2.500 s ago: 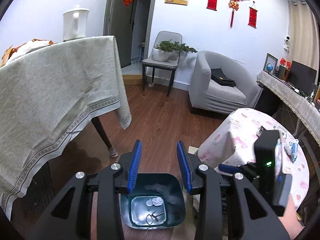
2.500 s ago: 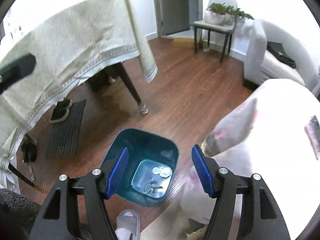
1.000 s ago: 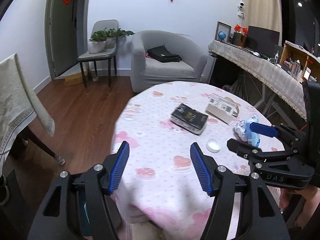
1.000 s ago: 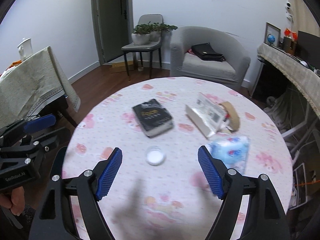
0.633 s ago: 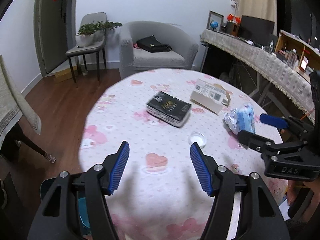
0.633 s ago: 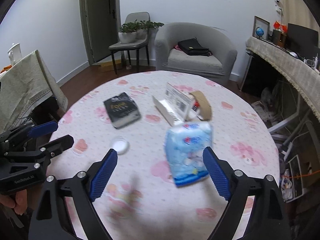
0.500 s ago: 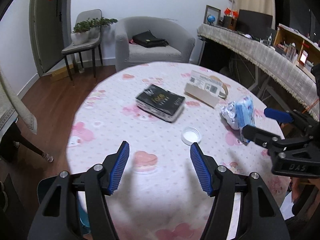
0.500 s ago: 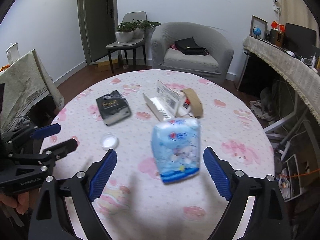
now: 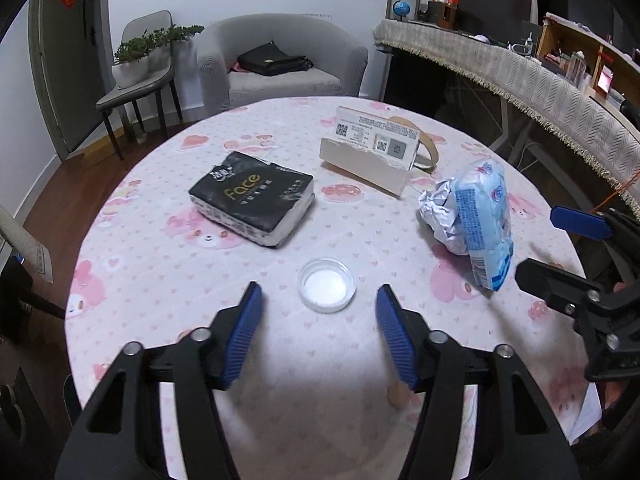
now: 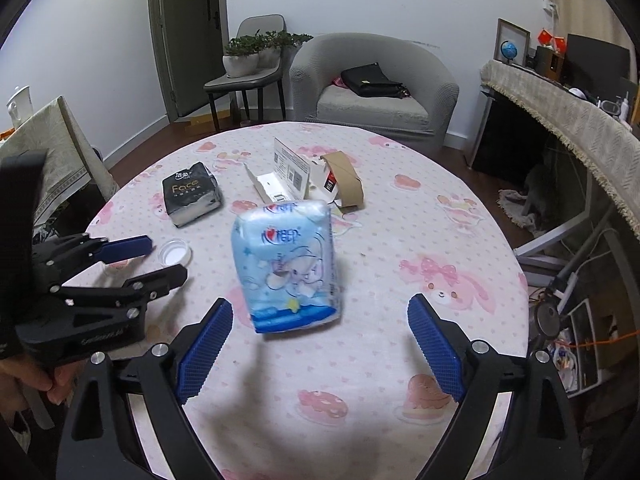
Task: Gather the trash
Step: 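Grasp the white plastic cap with the left tool while the right tool grasps the blue wipes pack, then carry the cap over the teal bin and open the left tool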
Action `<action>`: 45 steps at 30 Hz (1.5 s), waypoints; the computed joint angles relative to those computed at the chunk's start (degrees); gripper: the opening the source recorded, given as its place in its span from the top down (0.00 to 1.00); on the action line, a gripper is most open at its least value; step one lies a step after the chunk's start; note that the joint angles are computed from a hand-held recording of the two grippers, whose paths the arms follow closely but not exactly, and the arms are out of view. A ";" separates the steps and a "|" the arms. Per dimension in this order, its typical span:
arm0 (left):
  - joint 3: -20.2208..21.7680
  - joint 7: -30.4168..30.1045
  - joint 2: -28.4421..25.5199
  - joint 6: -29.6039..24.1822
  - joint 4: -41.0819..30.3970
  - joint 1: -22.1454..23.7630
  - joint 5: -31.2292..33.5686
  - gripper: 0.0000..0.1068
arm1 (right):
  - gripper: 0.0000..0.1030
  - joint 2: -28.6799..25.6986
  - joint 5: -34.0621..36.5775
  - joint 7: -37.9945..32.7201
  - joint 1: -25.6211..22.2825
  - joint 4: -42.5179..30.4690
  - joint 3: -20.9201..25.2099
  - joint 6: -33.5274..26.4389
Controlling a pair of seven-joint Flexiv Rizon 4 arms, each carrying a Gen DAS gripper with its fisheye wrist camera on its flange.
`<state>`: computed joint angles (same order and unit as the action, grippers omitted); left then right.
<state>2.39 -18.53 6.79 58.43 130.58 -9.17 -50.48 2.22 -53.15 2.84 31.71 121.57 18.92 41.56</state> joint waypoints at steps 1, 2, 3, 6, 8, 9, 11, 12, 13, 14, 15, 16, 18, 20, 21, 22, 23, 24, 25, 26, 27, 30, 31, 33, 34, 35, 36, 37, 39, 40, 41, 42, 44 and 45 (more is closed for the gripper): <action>-0.14 -0.03 -0.06 0.34 -0.07 -0.09 0.04 0.47 | 0.12 0.19 -0.10 -0.24 -0.13 0.31 -0.08 0.57; -0.16 -0.03 -0.19 0.07 -0.28 -0.14 -0.14 0.52 | 0.12 0.37 -0.40 -0.73 -0.39 0.73 -0.26 1.69; -0.23 -0.44 -0.47 -0.05 -0.55 -0.07 0.12 0.54 | 0.12 0.41 -0.59 -0.96 -0.54 0.93 -0.31 2.33; -0.61 -0.90 -0.83 1.44 -0.68 -0.19 0.85 0.58 | 0.12 0.52 -1.16 -1.50 -1.37 1.84 -0.78 6.16; -0.86 -0.78 -0.99 2.74 -0.62 -0.45 1.20 0.68 | 0.12 0.36 -1.35 -2.09 -1.71 2.09 -0.89 7.61; -0.81 -0.72 -1.05 2.71 -0.68 -0.51 1.09 0.69 | 0.12 0.19 -1.24 -2.57 -1.77 2.08 -0.89 8.00; -0.76 -0.77 -1.11 2.67 -0.78 -0.54 1.18 0.70 | 0.12 -0.43 -1.17 -3.59 -1.78 1.81 -0.97 8.72; -0.73 -0.78 -1.14 2.58 -0.83 -0.55 1.12 0.70 | 0.12 -0.83 -1.11 -4.12 -1.71 1.58 -1.04 9.05; -0.72 -0.89 -1.12 2.51 -0.84 -0.56 1.12 0.70 | 0.12 -1.28 -0.77 -4.81 -1.57 1.23 -1.07 8.99; -0.74 -0.95 -1.20 2.43 -0.95 -0.57 1.04 0.70 | 0.12 -1.51 -0.49 -5.25 -1.40 0.99 -1.09 8.63; -0.73 -1.00 -1.25 2.29 -1.04 -0.59 0.80 0.70 | 0.12 -1.78 -0.24 -5.66 -1.23 0.72 -1.11 8.18; -0.72 -1.00 -1.26 2.17 -1.04 -0.60 0.58 0.70 | 0.12 -2.08 -0.13 -5.84 -1.16 0.51 -1.27 8.19; -0.64 -1.07 -1.26 1.58 -1.15 -0.52 0.26 0.70 | 0.12 -2.26 -0.34 -5.60 -1.18 0.43 -1.60 8.35; -0.51 -1.25 -1.22 0.87 -1.27 -0.34 0.12 0.70 | 0.12 -2.26 -0.85 -5.12 -1.43 0.59 -1.98 8.91; -0.43 -1.23 -1.17 0.61 -1.26 -0.24 -0.02 0.70 | 0.12 -2.26 -0.81 -5.05 -1.55 0.69 -2.07 9.11; -0.37 -1.39 -1.22 0.25 -1.43 -0.10 -0.17 0.70 | 0.12 -2.30 -0.56 -5.05 -1.72 0.81 -2.21 9.47; -0.33 -1.50 -1.21 -0.10 -1.54 0.01 -0.35 0.70 | 0.12 -2.32 -0.42 -5.06 -1.85 0.91 -2.28 9.74; -0.25 -1.53 -1.19 -0.52 -1.66 0.14 -0.56 0.70 | 0.12 -2.34 -0.31 -5.09 -1.97 1.03 -2.35 10.01; -0.11 -1.32 -1.12 -0.90 -1.64 0.29 -0.86 0.70 | 0.12 -2.40 -0.28 -5.12 -2.13 1.18 -2.46 10.50; -0.06 -1.27 -1.08 -1.20 -1.70 0.41 -1.02 0.70 | 0.12 -2.38 -0.28 -5.13 -2.27 1.35 -2.54 10.91; -0.02 -1.16 -0.96 -1.37 -1.66 0.51 -1.11 0.70 | 0.12 -2.41 -0.38 -5.00 -2.45 1.50 -2.66 11.47; -0.01 -1.06 -0.88 -1.53 -1.65 0.72 -1.19 0.70 | 0.22 -2.69 -0.18 -5.26 -2.73 1.52 -2.82 12.77; 0.05 -1.03 -0.85 -1.66 -1.66 0.82 -1.16 0.70 | 0.24 -2.82 -0.30 -5.43 -2.73 1.43 -2.85 13.02; 0.20 -0.84 -0.67 -2.08 -1.65 1.01 -1.20 0.70 | 0.27 -3.20 -0.09 -5.82 -2.59 1.09 -2.85 13.12; 0.28 -0.69 -0.57 -2.29 -1.63 1.09 -1.26 0.70 | 0.31 -3.48 0.44 -6.27 -2.45 0.77 -2.82 12.87; 0.37 -0.47 -0.43 -2.55 -1.61 1.16 -1.36 0.70 | 0.42 -3.70 1.17 -6.68 -2.27 0.47 -2.77 12.42; 0.43 -0.27 -0.34 -2.68 -1.57 1.21 -1.45 0.70 | 0.49 -3.78 1.82 -6.93 -2.10 0.25 -2.72 12.04; 0.52 0.02 -0.21 -2.87 -1.55 1.28 -1.52 0.70 | 0.50 -3.72 1.77 -6.70 -1.99 0.09 -2.76 11.86; 0.72 0.58 0.04 -3.03 -1.50 1.46 -1.64 0.70 | 0.50 -3.48 0.95 -5.82 -1.90 -0.11 -2.87 12.00; 0.80 0.71 0.06 -3.10 -1.56 1.57 -1.72 0.70 | 0.50 -3.28 0.25 -5.17 -1.86 -0.29 -2.90 12.08; 0.92 0.80 0.12 -3.18 -1.63 1.71 -1.89 0.70 | 0.50 -3.11 -0.27 -4.68 -1.84 -0.40 -2.88 12.06; 1.00 0.83 0.14 -3.25 -1.70 1.84 -2.04 0.70 | 0.51 -3.06 -0.77 -4.20 -1.79 -0.63 -2.84 11.86; 1.34 0.86 0.31 -3.67 -1.89 2.25 -2.40 0.70 | 0.51 -3.18 -1.17 -3.91 -1.64 -1.23 -2.74 11.53; 1.54 0.88 0.41 -3.97 -2.03 2.50 -2.63 0.70 | 0.50 -3.37 -1.15 -4.01 -1.53 -1.60 -2.70 11.34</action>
